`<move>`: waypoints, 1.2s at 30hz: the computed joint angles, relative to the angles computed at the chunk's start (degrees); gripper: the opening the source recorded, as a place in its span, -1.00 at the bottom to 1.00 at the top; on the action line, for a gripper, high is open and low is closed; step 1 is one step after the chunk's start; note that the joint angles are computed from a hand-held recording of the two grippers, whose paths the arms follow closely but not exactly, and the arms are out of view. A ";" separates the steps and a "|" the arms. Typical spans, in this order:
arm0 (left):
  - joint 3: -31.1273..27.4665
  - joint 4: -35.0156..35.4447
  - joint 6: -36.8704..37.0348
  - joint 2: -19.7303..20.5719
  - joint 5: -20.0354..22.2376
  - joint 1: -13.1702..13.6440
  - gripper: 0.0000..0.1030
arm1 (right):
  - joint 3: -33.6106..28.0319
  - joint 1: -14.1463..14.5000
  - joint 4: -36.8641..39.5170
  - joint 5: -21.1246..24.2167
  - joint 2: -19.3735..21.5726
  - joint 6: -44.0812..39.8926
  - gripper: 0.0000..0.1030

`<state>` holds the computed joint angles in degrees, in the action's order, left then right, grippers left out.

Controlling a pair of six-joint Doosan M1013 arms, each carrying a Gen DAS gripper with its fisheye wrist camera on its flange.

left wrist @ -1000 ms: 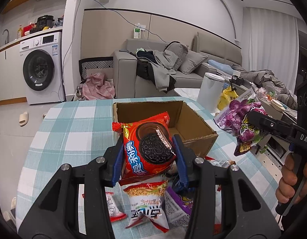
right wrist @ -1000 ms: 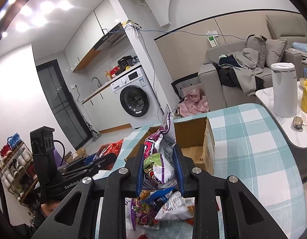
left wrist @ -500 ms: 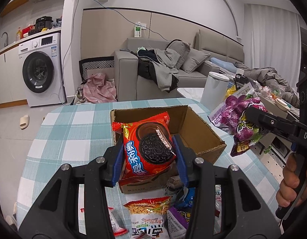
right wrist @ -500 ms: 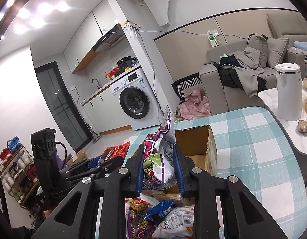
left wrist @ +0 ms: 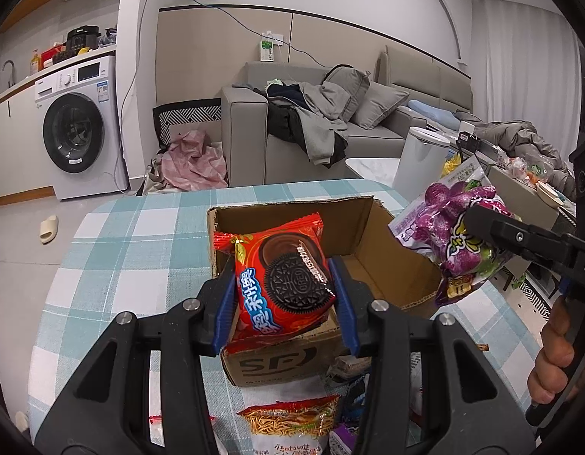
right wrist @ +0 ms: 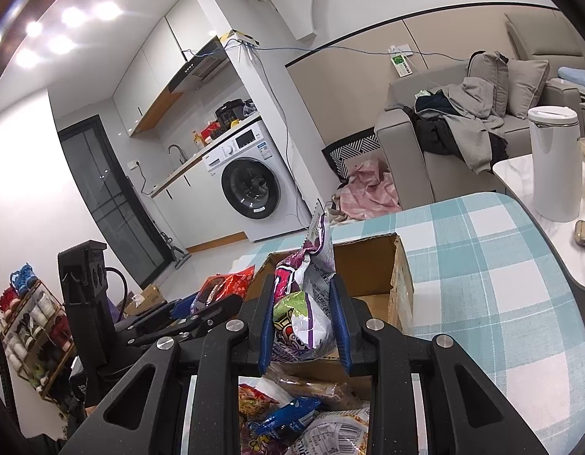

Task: Organize snacks
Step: 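Lift the red cookie pack with the left gripper and carry it over the box, then open the left gripper to drop the cookie pack into the box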

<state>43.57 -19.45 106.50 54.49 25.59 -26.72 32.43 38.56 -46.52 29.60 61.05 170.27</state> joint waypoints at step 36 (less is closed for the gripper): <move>-0.15 4.26 -2.71 0.81 1.08 0.09 0.86 | -7.54 -0.38 10.14 8.14 3.88 -10.57 0.69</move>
<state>43.42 -15.19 103.79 55.30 26.66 -26.63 24.90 38.18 -36.38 37.74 64.94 159.70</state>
